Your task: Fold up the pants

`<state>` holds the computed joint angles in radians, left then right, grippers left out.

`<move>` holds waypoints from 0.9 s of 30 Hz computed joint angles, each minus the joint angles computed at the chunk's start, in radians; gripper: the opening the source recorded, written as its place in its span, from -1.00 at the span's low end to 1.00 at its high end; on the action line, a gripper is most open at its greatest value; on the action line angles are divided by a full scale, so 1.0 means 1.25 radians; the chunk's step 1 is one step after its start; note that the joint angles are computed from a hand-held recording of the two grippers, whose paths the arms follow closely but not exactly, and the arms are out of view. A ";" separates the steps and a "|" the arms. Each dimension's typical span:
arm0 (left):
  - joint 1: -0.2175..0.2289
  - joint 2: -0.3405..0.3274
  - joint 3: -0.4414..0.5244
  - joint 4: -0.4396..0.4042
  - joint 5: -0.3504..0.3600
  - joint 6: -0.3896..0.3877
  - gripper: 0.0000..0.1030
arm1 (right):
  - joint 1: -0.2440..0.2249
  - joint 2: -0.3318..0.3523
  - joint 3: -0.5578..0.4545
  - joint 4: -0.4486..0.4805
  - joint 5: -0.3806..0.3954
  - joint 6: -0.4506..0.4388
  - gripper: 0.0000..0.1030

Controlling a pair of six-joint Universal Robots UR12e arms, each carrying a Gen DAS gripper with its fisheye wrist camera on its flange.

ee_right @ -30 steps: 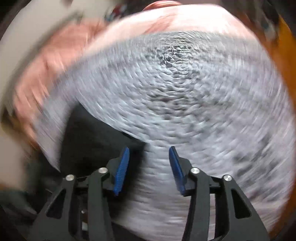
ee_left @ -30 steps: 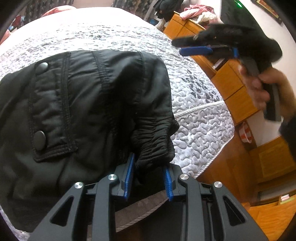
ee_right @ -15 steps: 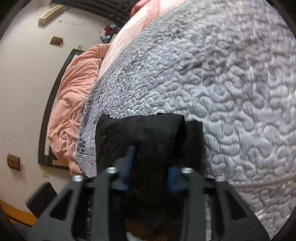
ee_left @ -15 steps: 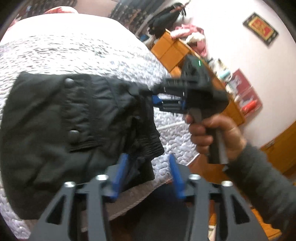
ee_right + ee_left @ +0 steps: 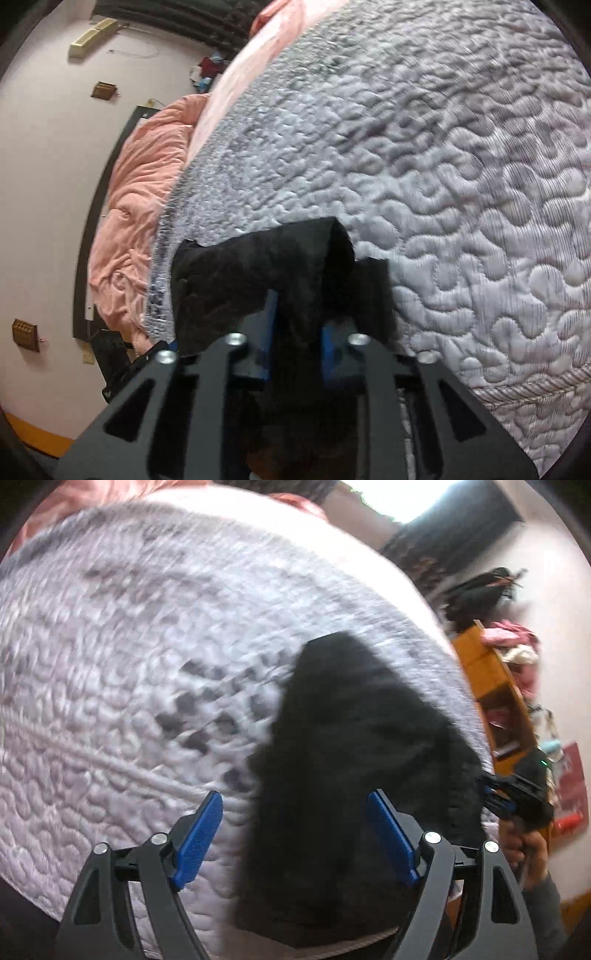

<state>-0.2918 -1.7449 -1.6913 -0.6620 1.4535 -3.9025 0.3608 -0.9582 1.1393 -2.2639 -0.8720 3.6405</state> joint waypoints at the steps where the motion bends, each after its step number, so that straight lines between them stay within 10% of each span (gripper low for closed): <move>1: -0.001 -0.003 -0.001 -0.007 -0.001 -0.008 0.58 | -0.002 -0.004 0.011 -0.017 0.002 0.021 -0.29; 4: -0.003 -0.001 -0.006 -0.002 0.000 -0.007 0.67 | -0.005 -0.032 0.055 -0.089 -0.009 0.093 0.30; 7: -0.001 0.002 -0.012 -0.001 -0.012 -0.002 0.75 | -0.005 -0.073 0.130 -0.186 -0.012 0.163 0.30; 11: 0.002 -0.001 -0.013 -0.006 -0.022 0.002 0.77 | 0.010 -0.101 0.169 -0.159 -0.033 0.139 0.22; 14: 0.008 0.000 -0.017 -0.003 -0.030 -0.011 0.78 | 0.014 -0.107 0.173 -0.149 -0.050 0.150 -0.67; 16: 0.011 0.006 -0.022 0.001 -0.029 -0.022 0.79 | 0.017 -0.113 0.166 -0.121 -0.076 0.148 -0.88; 24: 0.009 0.012 -0.030 0.001 -0.046 -0.005 0.80 | 0.026 -0.147 0.197 -0.139 -0.139 0.166 -0.92; 27: 0.008 0.008 -0.027 -0.006 -0.054 -0.001 0.80 | 0.025 -0.147 0.214 -0.129 -0.159 0.181 -0.38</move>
<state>-0.2822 -1.7354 -1.7251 -0.6697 1.3862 -3.9036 0.3917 -1.1416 1.4064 -2.4246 -1.0705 3.8663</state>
